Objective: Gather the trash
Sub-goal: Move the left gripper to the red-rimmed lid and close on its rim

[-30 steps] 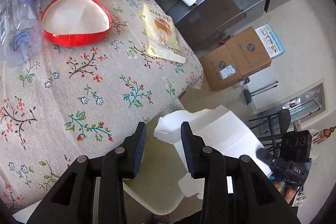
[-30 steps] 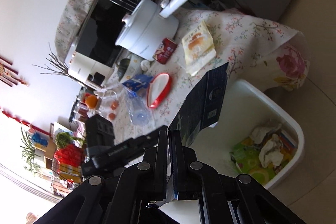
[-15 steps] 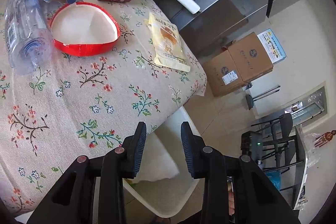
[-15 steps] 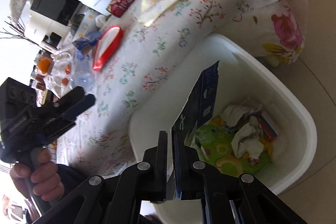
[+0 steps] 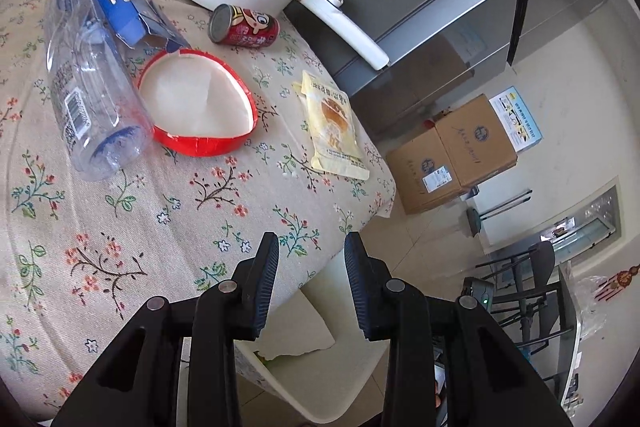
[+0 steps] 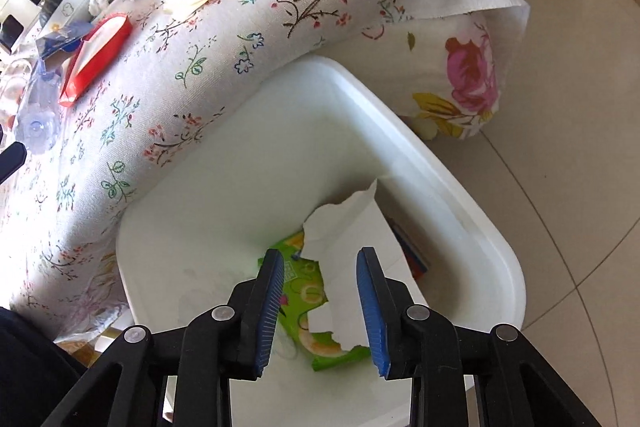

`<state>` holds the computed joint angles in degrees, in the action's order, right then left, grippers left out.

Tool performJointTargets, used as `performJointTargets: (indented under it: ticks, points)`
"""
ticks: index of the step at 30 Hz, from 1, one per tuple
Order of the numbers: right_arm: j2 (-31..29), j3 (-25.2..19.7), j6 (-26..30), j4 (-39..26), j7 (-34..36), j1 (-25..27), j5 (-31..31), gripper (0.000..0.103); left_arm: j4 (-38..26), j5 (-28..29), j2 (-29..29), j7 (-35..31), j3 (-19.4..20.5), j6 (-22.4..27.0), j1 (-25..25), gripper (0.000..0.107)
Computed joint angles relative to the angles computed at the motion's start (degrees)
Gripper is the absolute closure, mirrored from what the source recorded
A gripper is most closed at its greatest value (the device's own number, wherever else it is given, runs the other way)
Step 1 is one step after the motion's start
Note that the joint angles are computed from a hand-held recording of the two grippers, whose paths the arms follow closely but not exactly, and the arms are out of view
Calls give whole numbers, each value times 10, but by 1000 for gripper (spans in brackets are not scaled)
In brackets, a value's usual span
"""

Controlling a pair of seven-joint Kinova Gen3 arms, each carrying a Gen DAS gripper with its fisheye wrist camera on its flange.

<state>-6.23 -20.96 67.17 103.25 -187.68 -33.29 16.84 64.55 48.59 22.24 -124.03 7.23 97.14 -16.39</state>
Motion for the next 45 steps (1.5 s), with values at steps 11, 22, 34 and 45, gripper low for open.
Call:
performJointTargets:
  ticks: [11,22,34,45]
  points:
    - [-15,-16,-31,-15,-28,4,64,67,-77,25,41,86,-11,-48,-65,58]
    - [-55,-20,-169,30,-105,73,109,59,-41,-42,-8,6,14,-80,-11,50]
    - [-41,42,-191,10,-9,117,83,59,-151,-221,46,-29,13,-105,139,46]
    - [-53,86,-290,58,74,195,-32,59,-124,-348,44,-103,5,-164,220,46]
